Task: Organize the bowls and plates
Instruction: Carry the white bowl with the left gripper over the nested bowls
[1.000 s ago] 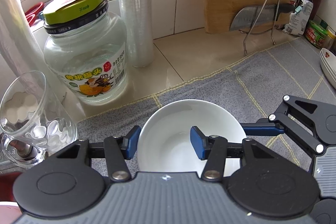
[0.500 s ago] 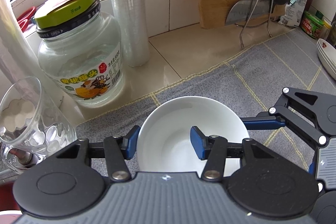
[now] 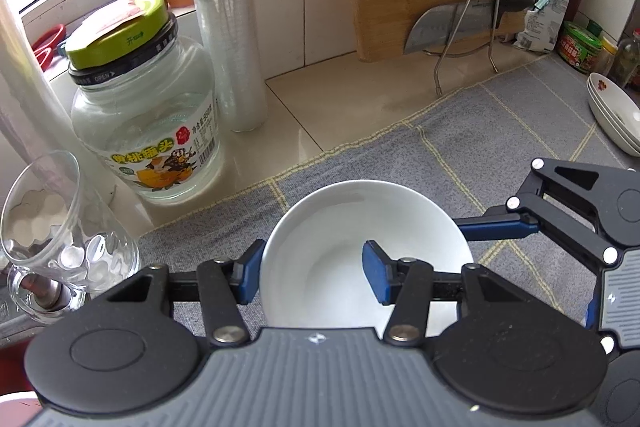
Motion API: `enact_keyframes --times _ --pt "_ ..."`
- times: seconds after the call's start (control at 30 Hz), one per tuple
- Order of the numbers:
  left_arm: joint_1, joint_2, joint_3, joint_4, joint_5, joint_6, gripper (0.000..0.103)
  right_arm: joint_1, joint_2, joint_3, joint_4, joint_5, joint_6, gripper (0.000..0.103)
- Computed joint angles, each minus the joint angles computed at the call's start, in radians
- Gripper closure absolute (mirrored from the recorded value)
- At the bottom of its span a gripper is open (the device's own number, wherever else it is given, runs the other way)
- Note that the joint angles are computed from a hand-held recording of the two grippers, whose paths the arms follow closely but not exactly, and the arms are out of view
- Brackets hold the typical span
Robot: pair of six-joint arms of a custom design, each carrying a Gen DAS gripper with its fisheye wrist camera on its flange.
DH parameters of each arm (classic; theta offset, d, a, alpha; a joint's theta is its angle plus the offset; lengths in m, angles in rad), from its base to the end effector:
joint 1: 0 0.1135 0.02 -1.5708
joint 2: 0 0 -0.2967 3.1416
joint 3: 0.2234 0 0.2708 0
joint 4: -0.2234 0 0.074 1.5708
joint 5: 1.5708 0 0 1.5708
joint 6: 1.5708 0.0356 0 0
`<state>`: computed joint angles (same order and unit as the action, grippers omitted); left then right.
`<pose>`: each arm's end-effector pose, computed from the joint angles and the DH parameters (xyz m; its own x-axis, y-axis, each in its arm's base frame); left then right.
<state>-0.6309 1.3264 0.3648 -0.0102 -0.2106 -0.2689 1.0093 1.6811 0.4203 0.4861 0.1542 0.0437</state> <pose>0.1739 -0.1178 0.1293 -0.7709 0.2414 -0.5894 0.2872 0.9577 0.0167 0.1475 0.2243 0.0988 -0.4061 -0.5645 -0.7186 -0.7610 0.6443 -0.0761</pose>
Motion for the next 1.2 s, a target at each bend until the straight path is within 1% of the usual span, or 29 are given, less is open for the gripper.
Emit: enact_keyframes --times 0.2,0.3,0.53,0.63,0.87,1.07,1.2 --pt "-0.082 -0.066 0.034 -0.110 -0.044 -0.066 0.052 0.011 -0.136 -0.032 -0.100 0.004 -0.029 0.017" --pt "-0.131 -0.096 0.058 -0.171 -0.062 -0.116 0.052 0.007 -0.211 -0.050 -0.157 -0.007 -0.042 0.017" --pt "-0.279 -0.096 0.123 -0.278 -0.143 -0.241 0.052 -0.007 -0.402 -0.106 -0.293 -0.031 -0.076 0.017" --pt "-0.343 -0.077 0.162 -0.319 -0.174 -0.296 0.052 -0.020 -0.489 -0.130 -0.353 -0.045 -0.085 0.017" --pt "-0.477 0.001 0.264 -0.391 -0.243 -0.401 0.052 -0.092 -0.733 -0.168 -0.553 -0.107 -0.128 0.017" --pt "-0.558 0.082 0.353 -0.430 -0.279 -0.458 0.052 -0.197 -0.949 -0.188 -0.749 -0.179 -0.193 0.017" --pt "-0.604 0.146 0.416 -0.446 -0.295 -0.489 0.052 -0.301 -1.074 -0.191 -0.873 -0.254 -0.256 0.017"
